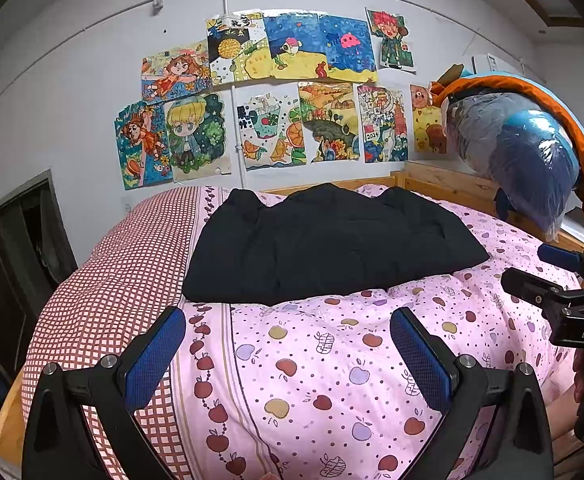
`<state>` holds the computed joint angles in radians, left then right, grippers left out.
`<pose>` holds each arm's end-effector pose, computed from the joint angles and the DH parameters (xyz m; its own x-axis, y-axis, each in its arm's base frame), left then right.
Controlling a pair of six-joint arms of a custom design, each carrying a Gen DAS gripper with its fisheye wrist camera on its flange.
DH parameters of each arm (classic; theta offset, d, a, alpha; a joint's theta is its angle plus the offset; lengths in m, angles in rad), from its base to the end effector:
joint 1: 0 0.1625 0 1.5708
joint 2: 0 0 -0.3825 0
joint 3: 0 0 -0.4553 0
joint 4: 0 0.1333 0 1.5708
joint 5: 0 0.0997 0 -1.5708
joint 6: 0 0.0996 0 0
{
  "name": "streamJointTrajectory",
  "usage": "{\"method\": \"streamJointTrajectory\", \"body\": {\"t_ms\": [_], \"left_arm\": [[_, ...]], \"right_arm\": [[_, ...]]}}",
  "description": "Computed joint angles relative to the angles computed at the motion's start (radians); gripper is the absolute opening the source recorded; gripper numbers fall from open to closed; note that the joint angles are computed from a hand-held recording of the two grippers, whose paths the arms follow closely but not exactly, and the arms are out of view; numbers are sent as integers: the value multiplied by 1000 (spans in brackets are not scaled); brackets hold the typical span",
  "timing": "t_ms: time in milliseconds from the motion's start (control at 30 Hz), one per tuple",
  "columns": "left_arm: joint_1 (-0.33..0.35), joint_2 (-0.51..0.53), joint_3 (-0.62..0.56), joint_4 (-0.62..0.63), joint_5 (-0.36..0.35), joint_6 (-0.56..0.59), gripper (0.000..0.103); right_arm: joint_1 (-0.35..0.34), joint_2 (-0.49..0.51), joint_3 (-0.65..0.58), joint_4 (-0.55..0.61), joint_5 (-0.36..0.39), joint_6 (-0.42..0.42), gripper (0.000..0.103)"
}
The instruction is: Fold large clothes
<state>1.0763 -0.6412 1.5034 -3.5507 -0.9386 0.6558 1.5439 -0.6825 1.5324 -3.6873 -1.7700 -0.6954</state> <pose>-0.1720 -0.7238 0.1001 -0.6359 0.1678 -0.7533 0.7514 0.3571 -0.5549 0.0942 -0.7231 0.1276 -0.7536 -0.0267 0.6568 -0.6184 0.3677 -0.6946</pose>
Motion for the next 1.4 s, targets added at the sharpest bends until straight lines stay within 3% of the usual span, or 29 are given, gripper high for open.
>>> {"method": "streamJointTrajectory", "body": {"t_ms": [1400], "left_arm": [[10, -1, -6, 17, 2, 5, 103]], "right_arm": [[8, 20, -10, -4, -23, 29, 101]]}}
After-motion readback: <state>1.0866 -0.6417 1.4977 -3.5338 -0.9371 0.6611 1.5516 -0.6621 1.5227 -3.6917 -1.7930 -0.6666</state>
